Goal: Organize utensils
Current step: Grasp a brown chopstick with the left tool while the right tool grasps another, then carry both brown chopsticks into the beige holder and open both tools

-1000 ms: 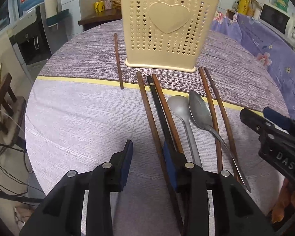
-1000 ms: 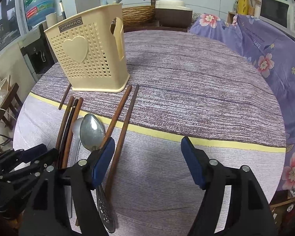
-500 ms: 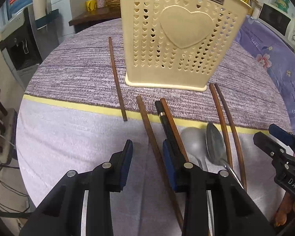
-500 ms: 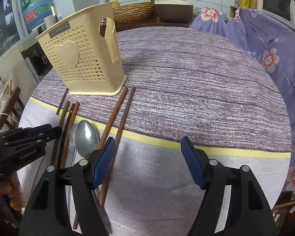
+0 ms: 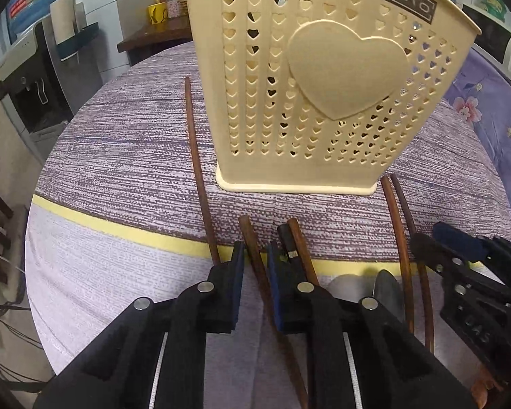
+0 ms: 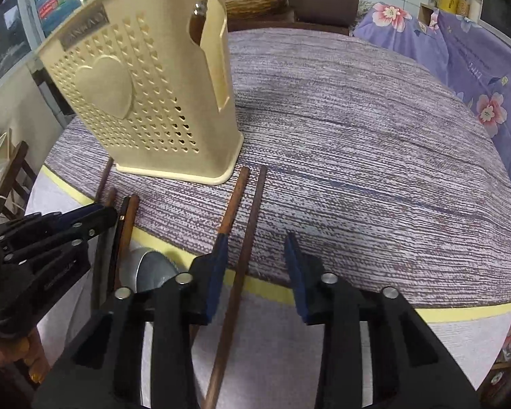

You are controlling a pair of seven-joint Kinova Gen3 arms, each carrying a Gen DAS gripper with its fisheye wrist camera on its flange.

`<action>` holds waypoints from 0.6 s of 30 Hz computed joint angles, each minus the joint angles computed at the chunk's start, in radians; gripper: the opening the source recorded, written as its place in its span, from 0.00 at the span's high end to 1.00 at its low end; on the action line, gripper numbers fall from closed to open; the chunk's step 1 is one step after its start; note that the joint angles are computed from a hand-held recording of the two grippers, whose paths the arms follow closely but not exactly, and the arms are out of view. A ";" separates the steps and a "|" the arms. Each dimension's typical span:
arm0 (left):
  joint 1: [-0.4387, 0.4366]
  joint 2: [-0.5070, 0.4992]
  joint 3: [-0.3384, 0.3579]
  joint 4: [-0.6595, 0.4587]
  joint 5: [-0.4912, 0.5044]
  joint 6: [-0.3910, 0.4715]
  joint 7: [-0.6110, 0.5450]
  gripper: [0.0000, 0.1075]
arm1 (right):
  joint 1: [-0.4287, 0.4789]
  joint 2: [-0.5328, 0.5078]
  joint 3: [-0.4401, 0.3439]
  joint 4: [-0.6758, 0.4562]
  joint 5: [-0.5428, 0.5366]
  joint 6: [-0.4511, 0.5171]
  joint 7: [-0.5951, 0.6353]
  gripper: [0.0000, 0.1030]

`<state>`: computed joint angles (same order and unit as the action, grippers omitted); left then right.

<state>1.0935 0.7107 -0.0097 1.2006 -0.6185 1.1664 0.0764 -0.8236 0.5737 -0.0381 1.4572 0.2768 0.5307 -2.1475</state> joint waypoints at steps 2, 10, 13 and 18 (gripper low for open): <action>-0.004 -0.001 0.000 -0.001 0.001 -0.005 0.001 0.89 | -0.040 0.012 0.041 -0.013 0.032 0.002 -0.042 0.73; -0.003 0.004 -0.012 -0.001 -0.015 -0.017 0.006 0.90 | -0.046 0.053 0.056 -0.064 0.070 -0.001 -0.088 0.92; 0.000 -0.003 -0.016 0.014 -0.023 -0.028 0.023 0.91 | 0.001 0.049 0.022 -0.055 0.037 -0.032 -0.057 0.93; 0.010 -0.024 -0.024 0.056 -0.050 -0.077 0.086 0.92 | 0.032 0.012 0.025 0.011 -0.004 -0.125 -0.043 0.93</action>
<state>1.1038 0.6871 -0.0342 1.2566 -0.6685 1.0891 0.1624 -0.7918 0.5856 -0.0131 1.4684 0.2733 0.4060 -2.1901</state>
